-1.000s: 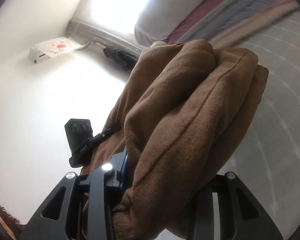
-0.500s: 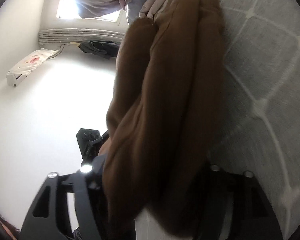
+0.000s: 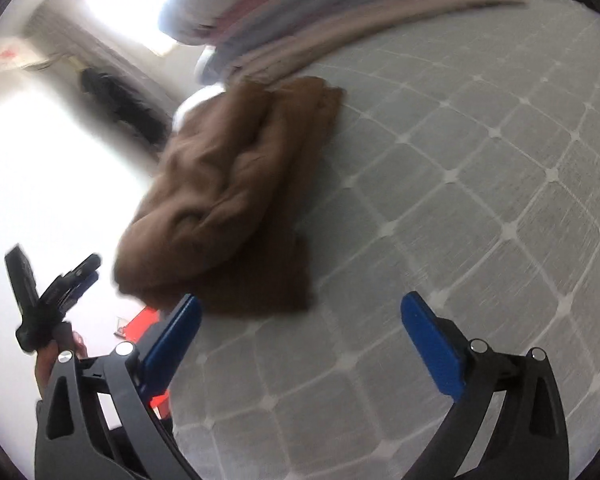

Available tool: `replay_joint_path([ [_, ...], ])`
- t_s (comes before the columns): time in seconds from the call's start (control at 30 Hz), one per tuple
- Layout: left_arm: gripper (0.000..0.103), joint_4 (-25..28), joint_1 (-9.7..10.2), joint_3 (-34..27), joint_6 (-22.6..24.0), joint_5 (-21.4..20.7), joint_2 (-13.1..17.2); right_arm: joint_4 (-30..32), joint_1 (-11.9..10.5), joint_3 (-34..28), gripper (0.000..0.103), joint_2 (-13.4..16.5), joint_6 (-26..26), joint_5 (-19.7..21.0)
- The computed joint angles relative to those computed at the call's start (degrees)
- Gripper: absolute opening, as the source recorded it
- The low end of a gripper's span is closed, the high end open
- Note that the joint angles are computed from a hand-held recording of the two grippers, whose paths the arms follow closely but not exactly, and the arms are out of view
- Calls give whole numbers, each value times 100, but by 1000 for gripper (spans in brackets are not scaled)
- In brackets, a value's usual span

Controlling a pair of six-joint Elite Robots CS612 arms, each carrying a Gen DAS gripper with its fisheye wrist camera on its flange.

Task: Fold large clothes

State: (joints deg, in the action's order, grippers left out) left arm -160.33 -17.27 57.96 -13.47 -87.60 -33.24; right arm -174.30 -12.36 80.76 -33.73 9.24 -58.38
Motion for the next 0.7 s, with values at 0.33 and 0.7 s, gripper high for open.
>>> replay_joint_path([
  [0.33,90,-725,-191,860,197,228,-422,-458,720,198,96,-351,-797,-2372],
  [0.7,90,-936,-252,914,258,332,-449,-36,966,-340,96,-374,-148,-3529],
])
